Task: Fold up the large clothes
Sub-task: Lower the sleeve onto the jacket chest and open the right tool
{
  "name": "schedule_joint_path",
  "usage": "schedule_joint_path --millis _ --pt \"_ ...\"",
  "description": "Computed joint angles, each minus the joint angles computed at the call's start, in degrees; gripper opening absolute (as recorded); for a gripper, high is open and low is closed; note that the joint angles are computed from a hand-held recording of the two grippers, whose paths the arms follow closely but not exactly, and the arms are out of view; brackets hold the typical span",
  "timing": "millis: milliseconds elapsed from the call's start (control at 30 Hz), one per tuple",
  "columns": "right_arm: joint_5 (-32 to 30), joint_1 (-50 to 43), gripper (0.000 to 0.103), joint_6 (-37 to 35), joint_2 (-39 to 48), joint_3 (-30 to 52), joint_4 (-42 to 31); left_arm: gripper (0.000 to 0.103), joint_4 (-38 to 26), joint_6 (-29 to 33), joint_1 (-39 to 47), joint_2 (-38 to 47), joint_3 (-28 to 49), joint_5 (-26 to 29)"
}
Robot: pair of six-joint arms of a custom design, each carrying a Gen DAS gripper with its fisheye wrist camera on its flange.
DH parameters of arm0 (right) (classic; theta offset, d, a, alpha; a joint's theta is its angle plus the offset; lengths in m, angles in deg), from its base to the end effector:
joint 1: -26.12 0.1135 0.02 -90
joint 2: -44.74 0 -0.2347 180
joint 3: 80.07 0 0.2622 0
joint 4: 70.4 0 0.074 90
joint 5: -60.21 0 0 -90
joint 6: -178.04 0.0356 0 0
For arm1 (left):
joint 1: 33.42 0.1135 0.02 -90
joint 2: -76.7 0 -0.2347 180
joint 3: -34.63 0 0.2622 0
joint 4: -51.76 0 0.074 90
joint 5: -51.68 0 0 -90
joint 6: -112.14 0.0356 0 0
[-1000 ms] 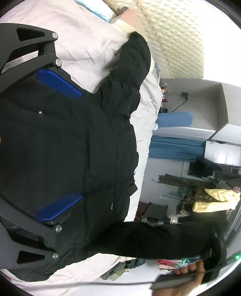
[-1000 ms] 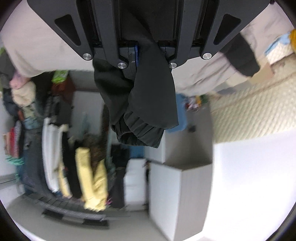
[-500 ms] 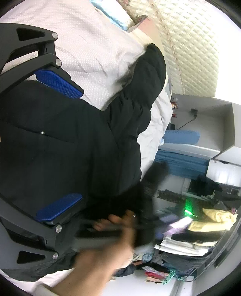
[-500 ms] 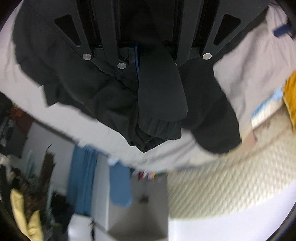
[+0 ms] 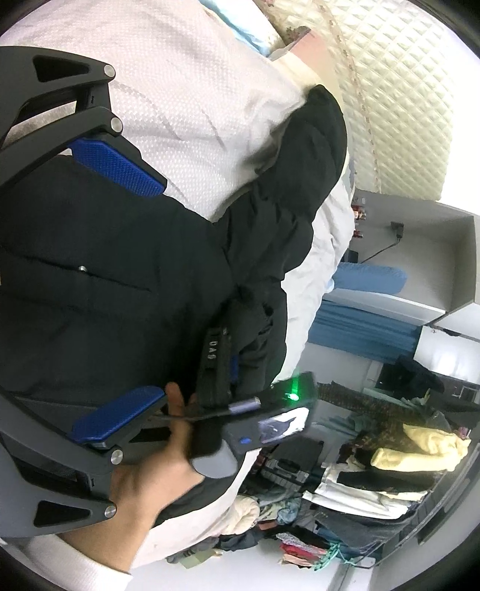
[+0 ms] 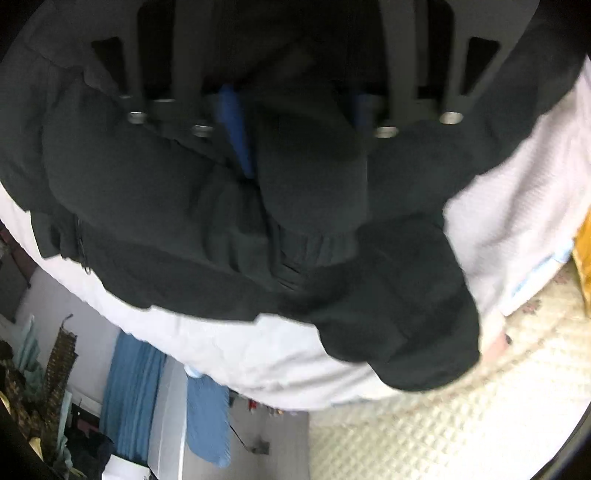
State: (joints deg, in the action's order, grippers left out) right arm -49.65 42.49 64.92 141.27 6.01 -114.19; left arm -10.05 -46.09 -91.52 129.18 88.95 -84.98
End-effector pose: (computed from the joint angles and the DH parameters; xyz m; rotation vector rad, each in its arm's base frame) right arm 0.3491 0.1151 0.2119 -0.9674 2.2815 0.3854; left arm 0.1215 -0.1463 0.2228 -0.4466 2.1632 -0.0980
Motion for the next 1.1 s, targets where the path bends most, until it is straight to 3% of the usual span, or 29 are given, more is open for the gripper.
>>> schedule_joint_path --millis 67,267,533,800,1100 --pt "-2.87 -1.04 0.086 -0.11 -1.96 0.33 -1.23 0.103 -0.08 -0.24 -0.47 0.27 0.19 -0.51" --pt "-8.75 -8.21 0.086 -0.89 -7.80 3.56 -6.15 0.103 -0.46 -0.78 -1.61 0.39 0.68 -1.38" --pt "-15.63 -25.45 0.086 -3.57 -12.92 6.60 -8.39 0.103 -0.70 -0.10 -3.66 2.78 2.44 -2.82" --pt "-21.84 -44.18 0.084 -7.46 -10.19 8.63 -9.23 0.103 -0.38 -0.56 -6.53 5.79 4.87 -4.25" --pt "-19.27 -53.99 0.069 -15.40 -1.61 5.14 -7.87 0.103 -0.90 -0.87 -8.50 12.46 9.02 -6.11"
